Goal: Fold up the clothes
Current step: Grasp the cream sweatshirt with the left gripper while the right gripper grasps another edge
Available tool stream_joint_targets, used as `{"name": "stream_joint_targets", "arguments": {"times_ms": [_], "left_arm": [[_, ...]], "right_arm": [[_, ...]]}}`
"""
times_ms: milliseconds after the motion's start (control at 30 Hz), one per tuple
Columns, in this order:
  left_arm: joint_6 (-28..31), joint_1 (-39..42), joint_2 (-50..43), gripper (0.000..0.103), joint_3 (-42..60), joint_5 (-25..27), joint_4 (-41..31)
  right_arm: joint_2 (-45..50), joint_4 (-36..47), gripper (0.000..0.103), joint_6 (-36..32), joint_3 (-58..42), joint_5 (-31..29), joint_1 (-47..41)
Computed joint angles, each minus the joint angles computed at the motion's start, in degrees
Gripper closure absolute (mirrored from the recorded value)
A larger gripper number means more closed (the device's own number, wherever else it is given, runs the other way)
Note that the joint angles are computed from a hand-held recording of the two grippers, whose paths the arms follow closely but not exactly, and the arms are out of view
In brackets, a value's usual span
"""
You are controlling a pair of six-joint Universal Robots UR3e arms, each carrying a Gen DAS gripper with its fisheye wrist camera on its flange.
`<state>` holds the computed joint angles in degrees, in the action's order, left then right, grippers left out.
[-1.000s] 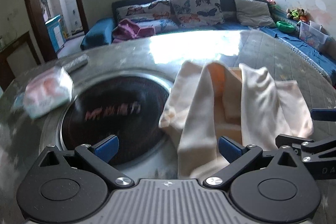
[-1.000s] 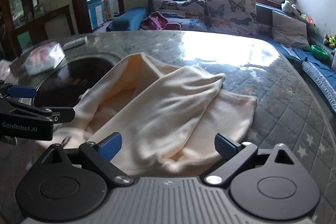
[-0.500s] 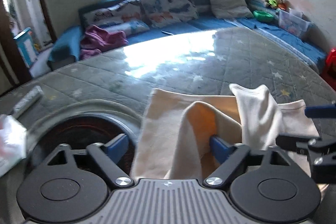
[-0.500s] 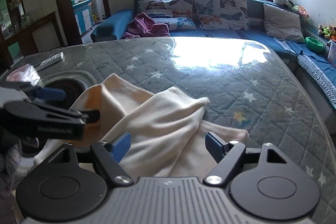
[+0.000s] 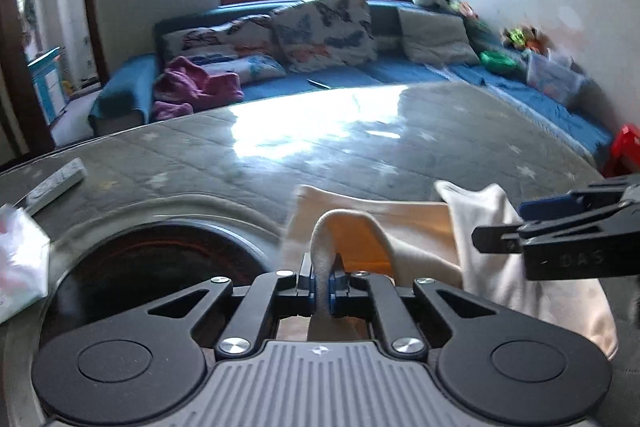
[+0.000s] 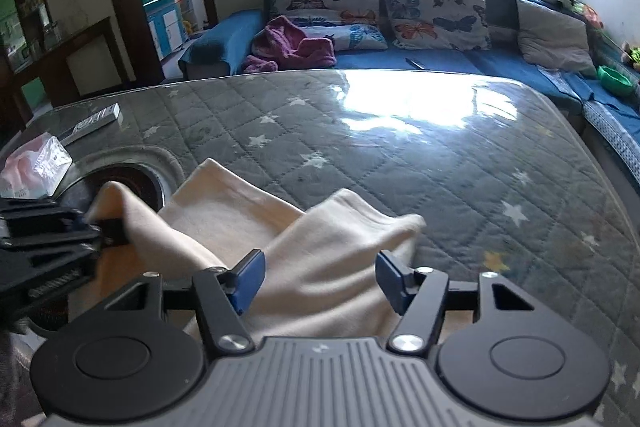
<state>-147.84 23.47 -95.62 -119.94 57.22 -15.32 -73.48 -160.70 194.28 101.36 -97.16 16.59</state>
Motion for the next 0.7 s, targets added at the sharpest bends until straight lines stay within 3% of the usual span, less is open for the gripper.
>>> {"name": "stream_joint_targets", "arguments": {"times_ms": [267, 400, 467, 500, 700], "left_arm": [[-0.9, 8.5, 5.0, 0.096, -4.7, -1.3, 0.5], [1.7, 15.0, 10.3, 0.096, -8.5, -3.7, -2.7], [3.1, 18.1, 12.3, 0.096, -9.6, -4.7, -5.0], [3.8, 19.6, 13.3, 0.096, -10.1, -5.2, -6.2], [9.4, 29.1, 20.1, 0.096, -13.3, -8.2, -15.1]], "right_arm": [[8.3, 5.2, 0.052, 0.5, -10.2, -1.7, 3.3], [10.5, 5.3, 0.07, 0.0, -11.5, -5.1, 5.0], [9.9, 5.0, 0.089, 0.0, -10.8, -5.7, 5.0], [9.0, 4.8, 0.093, 0.1, -9.7, -5.1, 4.7], [2.4, 0.9, 0.1, -0.1, -2.0, -7.0, 4.2]]}}
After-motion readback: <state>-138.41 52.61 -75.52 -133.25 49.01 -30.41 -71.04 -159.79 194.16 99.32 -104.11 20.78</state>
